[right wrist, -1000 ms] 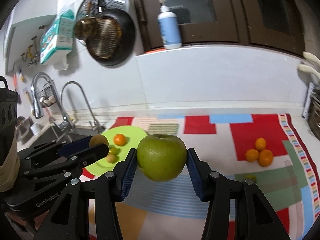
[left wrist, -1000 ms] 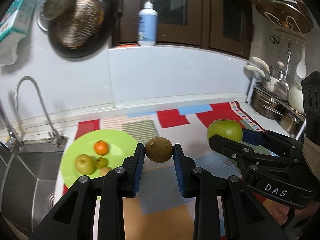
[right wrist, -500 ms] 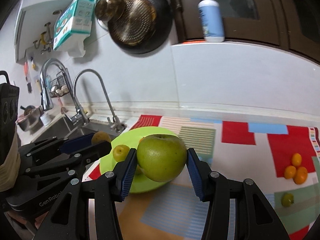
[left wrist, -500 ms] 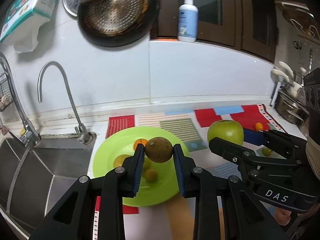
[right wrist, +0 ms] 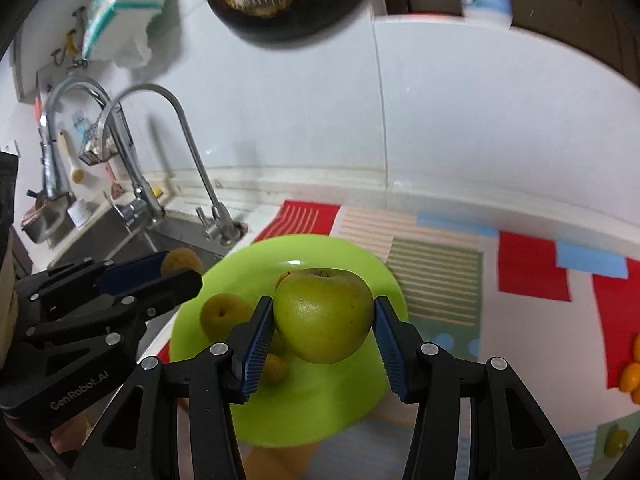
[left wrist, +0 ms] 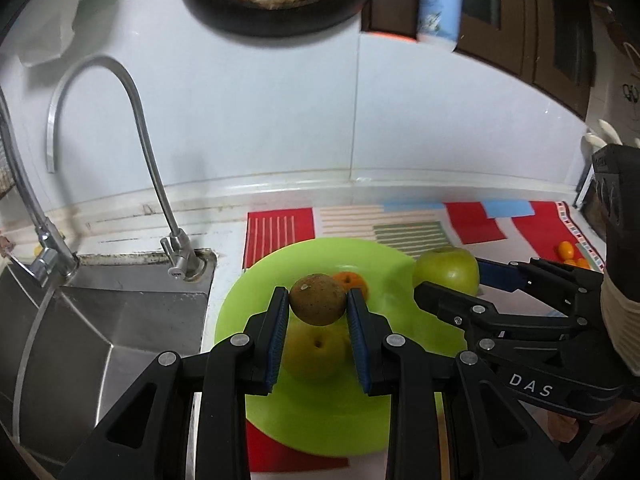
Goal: Organize fruits
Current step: 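Carry the apple with the right tool while the left tool carries the brown fruit to the plate, then open the right tool on the plate while the left tool releases the brown fruit there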
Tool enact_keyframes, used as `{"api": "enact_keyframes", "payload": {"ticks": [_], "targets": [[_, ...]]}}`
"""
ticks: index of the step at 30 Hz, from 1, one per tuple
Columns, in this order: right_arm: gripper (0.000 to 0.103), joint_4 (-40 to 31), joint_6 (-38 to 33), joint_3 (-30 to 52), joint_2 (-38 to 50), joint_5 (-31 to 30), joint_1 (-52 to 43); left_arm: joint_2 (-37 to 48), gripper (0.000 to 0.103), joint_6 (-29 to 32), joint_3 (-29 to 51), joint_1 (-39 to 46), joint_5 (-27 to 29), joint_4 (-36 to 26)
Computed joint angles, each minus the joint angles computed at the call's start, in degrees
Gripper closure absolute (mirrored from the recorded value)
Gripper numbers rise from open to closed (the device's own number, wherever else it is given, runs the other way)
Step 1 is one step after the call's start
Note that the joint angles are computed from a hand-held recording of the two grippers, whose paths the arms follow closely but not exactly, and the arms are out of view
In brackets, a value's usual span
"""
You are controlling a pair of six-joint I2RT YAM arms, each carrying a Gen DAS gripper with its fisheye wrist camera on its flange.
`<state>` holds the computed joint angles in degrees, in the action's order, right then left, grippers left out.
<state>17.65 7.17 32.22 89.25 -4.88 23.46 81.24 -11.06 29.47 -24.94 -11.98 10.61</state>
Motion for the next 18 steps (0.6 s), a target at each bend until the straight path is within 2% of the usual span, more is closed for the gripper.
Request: {"api": "enact_keyframes", "payload": {"ticks": [10,18], "targets": [[0.052,0.3,1.3,6.6,11.1,1.4,0.3,12.4,0.073,3.3,5.9,5.9,7.2,2.4],[0.052,-0.2,2.3,7.7,13.2,1.5,0.0,14.8,0.071,4.1,6.7,6.5,8.1,3.4]]}}
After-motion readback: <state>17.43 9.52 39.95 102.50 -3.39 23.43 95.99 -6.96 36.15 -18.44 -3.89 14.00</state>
